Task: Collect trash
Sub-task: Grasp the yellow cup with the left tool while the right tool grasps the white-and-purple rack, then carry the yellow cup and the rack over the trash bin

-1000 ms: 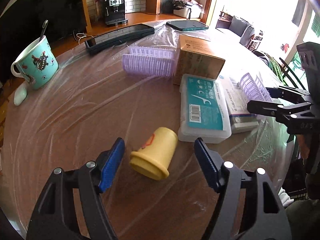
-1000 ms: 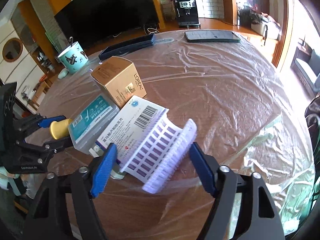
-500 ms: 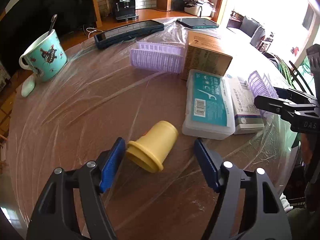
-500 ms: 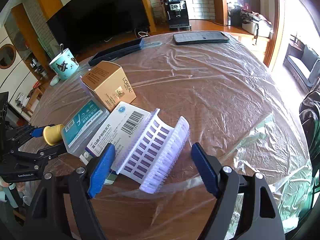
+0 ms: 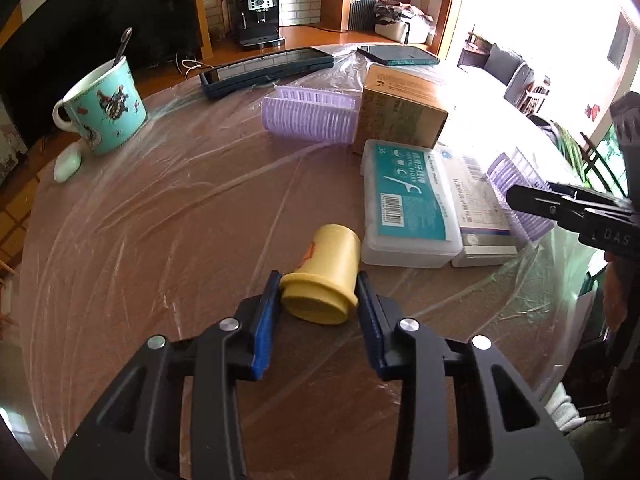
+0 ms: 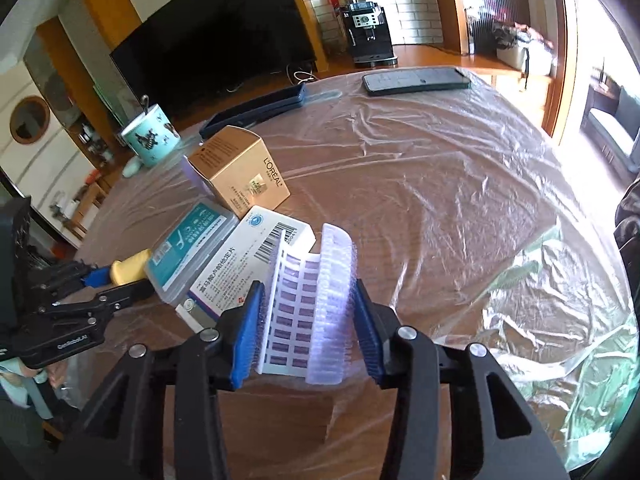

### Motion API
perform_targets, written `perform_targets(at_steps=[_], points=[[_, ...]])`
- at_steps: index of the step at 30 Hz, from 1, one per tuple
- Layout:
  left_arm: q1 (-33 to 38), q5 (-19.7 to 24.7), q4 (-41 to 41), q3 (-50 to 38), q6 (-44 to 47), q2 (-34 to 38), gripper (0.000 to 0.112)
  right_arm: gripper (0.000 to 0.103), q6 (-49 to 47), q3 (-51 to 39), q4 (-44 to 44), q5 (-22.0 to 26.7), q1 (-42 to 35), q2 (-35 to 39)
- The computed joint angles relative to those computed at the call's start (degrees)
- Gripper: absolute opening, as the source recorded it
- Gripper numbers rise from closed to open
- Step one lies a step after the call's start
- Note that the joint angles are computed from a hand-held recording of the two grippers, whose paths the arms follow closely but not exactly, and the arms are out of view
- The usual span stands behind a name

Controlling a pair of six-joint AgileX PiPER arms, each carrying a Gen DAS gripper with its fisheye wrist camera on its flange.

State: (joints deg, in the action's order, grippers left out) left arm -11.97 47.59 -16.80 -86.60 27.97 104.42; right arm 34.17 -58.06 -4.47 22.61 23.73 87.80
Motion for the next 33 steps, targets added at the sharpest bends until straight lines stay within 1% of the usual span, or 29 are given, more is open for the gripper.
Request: perform_targets(at_steps=[4,7,11,14,17,20,24,31,33], points=[[-0.09,-0.83,-0.74,1.80,0.32,-1.16,0.038,0.043,-4.73,1.11,4.10,-0.69,-1.29,-1.16],[-0.76,-2.33,0.12,3.72,-1.00,-2.51,0.038,0.043,-8.98,1.86,8.26,-1.15,-2.02,-2.00],[-1.34,-4.26,-0.11,6.80,-2.22,-4.85,0.038,0.043,-9.42,2.67,7.71,-1.43,-1.63,-3.08],[-1.29,-5.74,-0.52,8.57,-3.21,-6.39,0.038,0.043,-12.54,3.06,10.42,-1.54,-1.97,-3.47],[-0.31,-5.79,-2.58,9.54,-2.45,-7.53,0.038,0.043,-15.58,3.89,13.14,-1.69,-2.06,-4.62],[0.49,-6.02,-3.93,11.36,-1.93,-9.25,0.038,0.043,-17.09,4.37,13.86,-1.27,-1.39,-5.75],[1.40,-6.32,-5.79,13.48,-1.03,-11.15,0.038,0.043,-17.57,4.88,14.00,-0.87,-0.62,-6.89],[2.50,-5.97,-8.51,16.66,0.71,-14.77,0.038,0.043,-21.84,6.61,18.04,-0.06,0.28,-10.27],[2.48,-5.92,-8.73,17.80,0.86,-16.27,0.038,0.043,-21.23,7.26,17.39,0.27,1.03,-11.50]])
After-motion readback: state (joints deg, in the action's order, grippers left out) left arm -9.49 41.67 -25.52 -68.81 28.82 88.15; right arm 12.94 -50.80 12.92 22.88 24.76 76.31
